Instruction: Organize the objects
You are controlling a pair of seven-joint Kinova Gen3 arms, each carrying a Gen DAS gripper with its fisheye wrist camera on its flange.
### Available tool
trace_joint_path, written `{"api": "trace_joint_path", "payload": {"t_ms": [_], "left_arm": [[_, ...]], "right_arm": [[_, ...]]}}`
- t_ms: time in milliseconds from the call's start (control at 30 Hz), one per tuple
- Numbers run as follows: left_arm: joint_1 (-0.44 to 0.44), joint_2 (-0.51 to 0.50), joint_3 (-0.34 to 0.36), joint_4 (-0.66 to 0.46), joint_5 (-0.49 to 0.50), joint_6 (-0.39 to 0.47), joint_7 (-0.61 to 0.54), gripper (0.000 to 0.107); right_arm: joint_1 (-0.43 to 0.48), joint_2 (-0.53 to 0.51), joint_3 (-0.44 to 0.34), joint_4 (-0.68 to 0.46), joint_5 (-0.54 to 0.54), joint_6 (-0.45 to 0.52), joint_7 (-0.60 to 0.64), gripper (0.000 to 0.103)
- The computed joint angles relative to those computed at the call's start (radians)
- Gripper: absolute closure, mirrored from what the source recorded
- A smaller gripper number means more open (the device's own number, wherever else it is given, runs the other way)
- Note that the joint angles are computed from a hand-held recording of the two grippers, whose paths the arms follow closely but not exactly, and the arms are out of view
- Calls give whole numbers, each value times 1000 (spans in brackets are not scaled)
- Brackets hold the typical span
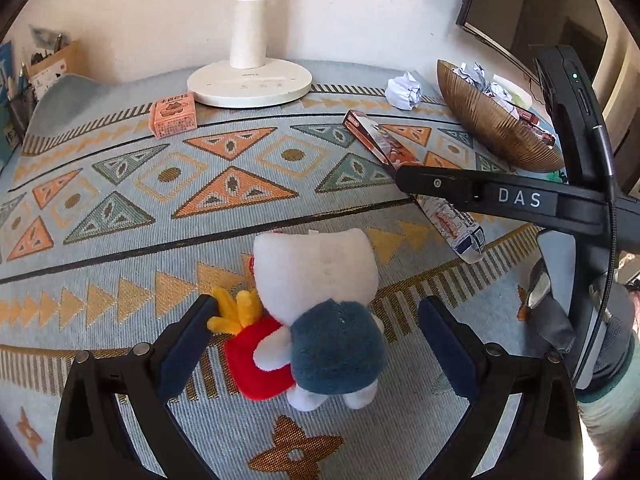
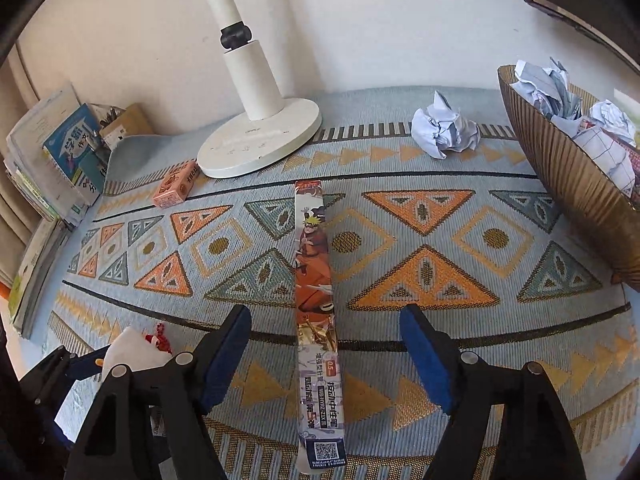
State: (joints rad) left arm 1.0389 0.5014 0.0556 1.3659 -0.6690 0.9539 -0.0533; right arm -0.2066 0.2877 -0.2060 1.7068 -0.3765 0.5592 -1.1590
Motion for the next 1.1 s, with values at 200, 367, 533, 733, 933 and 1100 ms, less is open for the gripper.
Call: {"api": "trace_joint_path", "payload": {"t_ms": [200, 367, 533, 733, 933, 1100], "left_arm": [[31, 46, -2, -69, -47, 119, 19, 49], [50, 10, 4, 4, -139, 85, 155, 56], [115, -32, -89, 86, -160, 6, 278, 56], [161, 3, -144, 20, -118, 51, 190, 56], [89, 65, -117, -213, -41, 43, -28, 56], [-53, 144, 92, -445, -227, -20, -192, 56]], "right_arm": [[40, 0, -55, 20, -51, -11, 153, 86], [271, -36, -285, 89, -206, -64, 357, 86], [326, -48, -331, 133, -341, -97, 519, 86], [281, -76, -224, 152, -511, -58, 652, 86], [371, -163, -137, 130, -666, 65, 752, 86], [371, -247, 38, 81, -695, 16, 694, 86]]}}
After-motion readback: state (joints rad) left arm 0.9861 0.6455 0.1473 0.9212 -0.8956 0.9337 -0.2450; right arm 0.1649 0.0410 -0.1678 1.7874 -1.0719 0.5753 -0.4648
